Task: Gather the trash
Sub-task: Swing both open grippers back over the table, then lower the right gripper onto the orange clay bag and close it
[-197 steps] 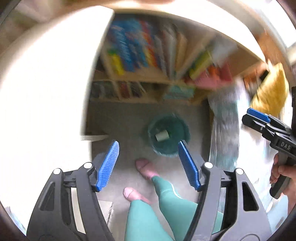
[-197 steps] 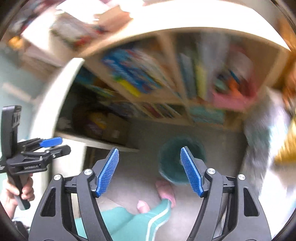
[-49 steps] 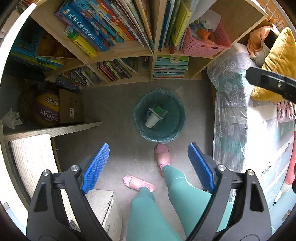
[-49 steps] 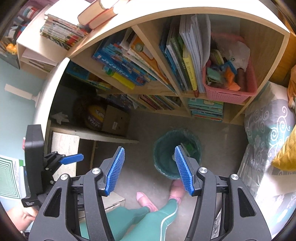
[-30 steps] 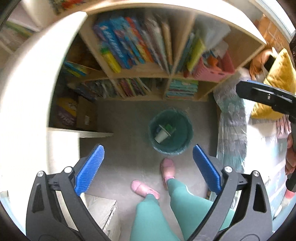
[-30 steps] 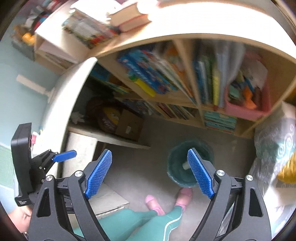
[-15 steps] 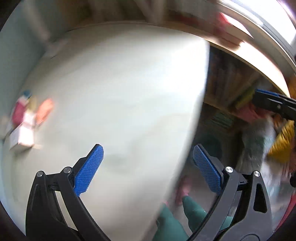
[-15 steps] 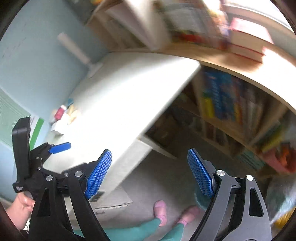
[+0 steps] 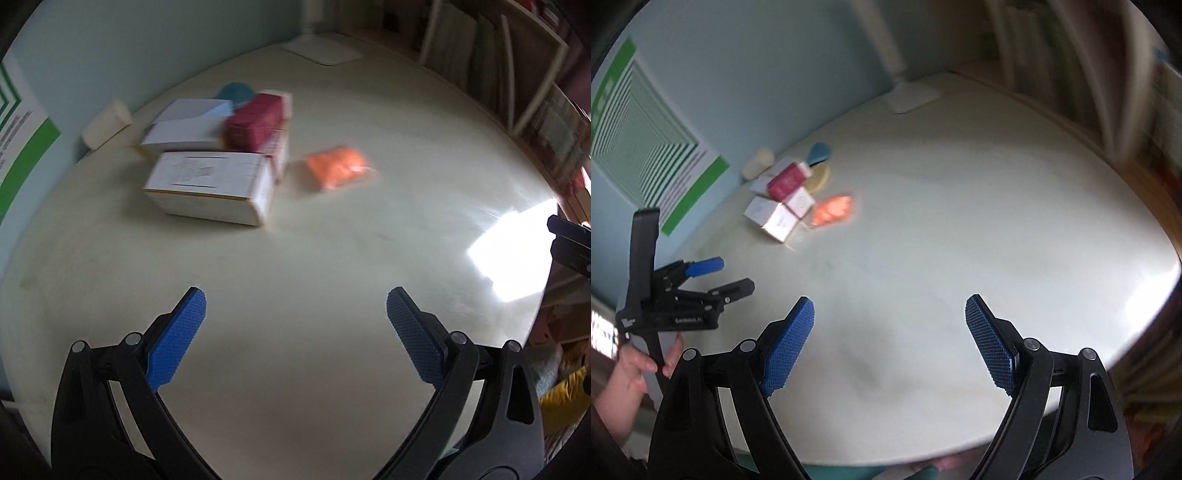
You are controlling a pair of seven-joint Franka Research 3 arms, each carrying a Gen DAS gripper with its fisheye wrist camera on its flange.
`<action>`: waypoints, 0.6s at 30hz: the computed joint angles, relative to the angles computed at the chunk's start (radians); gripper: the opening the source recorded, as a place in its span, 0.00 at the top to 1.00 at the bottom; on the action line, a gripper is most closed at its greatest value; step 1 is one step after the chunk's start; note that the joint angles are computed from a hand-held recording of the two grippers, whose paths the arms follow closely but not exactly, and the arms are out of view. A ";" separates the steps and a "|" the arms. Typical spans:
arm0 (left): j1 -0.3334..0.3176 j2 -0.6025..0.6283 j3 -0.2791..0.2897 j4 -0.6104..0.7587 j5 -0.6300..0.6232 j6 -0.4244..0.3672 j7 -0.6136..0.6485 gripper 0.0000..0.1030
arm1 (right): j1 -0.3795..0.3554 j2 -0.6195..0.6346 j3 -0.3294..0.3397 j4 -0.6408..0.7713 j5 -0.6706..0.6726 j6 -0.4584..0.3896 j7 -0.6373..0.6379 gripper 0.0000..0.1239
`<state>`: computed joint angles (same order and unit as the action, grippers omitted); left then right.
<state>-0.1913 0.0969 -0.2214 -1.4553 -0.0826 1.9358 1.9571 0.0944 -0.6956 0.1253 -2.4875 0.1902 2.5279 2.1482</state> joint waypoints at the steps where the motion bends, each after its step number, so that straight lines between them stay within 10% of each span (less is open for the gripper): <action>1: 0.001 0.013 0.002 0.013 0.005 0.002 -0.007 0.07 | 0.008 0.037 -0.005 0.028 0.000 0.005 -0.016 0.32; 18: 0.036 0.263 -0.004 0.282 0.033 -0.048 -0.020 0.07 | 0.076 0.495 -0.085 0.406 0.067 -0.043 -0.215 0.32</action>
<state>-0.1553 0.3596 -0.2258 -1.1735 -0.0496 1.8877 1.9376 0.1708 -0.2009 0.0406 -2.0817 0.2571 2.4850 1.9329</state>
